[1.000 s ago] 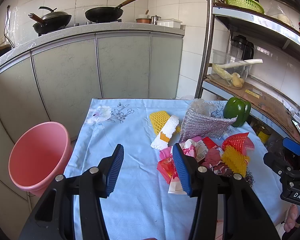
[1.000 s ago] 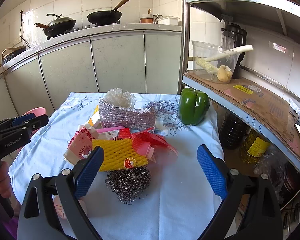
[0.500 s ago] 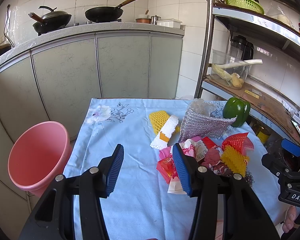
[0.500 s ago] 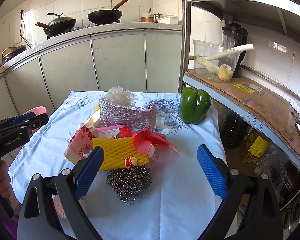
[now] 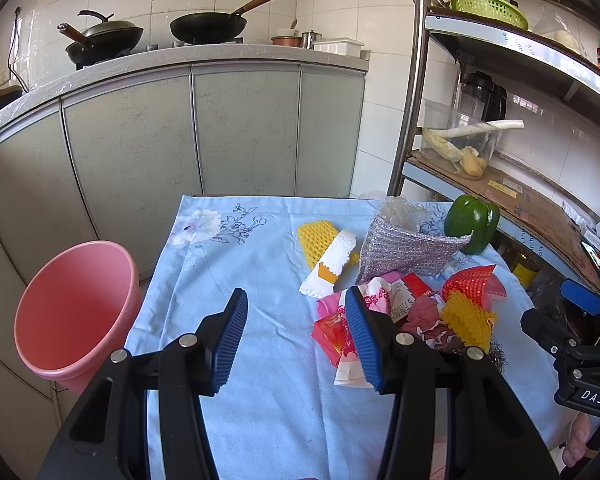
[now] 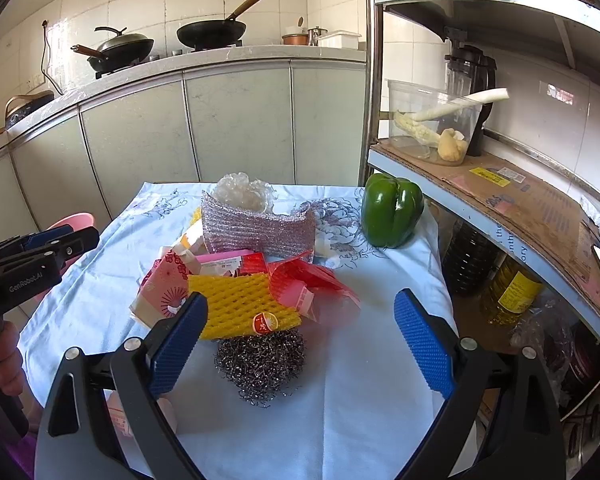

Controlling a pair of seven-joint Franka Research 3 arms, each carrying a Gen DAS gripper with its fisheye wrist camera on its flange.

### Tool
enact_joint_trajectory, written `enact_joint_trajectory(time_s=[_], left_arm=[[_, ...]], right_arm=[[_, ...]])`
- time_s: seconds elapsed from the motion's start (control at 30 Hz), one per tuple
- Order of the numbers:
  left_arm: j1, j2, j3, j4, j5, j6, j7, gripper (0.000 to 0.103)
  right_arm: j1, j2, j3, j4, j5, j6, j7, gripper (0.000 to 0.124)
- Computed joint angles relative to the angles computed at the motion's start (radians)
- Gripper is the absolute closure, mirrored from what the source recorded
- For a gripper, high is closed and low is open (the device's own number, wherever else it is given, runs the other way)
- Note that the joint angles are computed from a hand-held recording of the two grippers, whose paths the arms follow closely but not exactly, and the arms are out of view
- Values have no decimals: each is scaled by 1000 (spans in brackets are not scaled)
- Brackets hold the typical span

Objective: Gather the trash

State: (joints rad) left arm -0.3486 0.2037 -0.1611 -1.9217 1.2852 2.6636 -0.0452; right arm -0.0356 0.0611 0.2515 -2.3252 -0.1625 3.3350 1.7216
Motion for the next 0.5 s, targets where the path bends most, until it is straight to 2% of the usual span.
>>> enact_joint_trajectory(time_s=[0.23,0.33,0.4,0.5], left_arm=[[-1,0,0,0,0,2,-2,53],[-1,1,0,-1,2,4,-4,53],[-1,1,0,-3,2,7,-6,53],[-1,1,1,-3,3,9,-7,53]], right_arm=[[-33,0,26,1,-31,-1,25,29],[3,-1,-4,0,3,1,-3,29],[-42,-1,33,1,-41,-1,35,29],[-39,-1,29,0,-48,1,40,29]])
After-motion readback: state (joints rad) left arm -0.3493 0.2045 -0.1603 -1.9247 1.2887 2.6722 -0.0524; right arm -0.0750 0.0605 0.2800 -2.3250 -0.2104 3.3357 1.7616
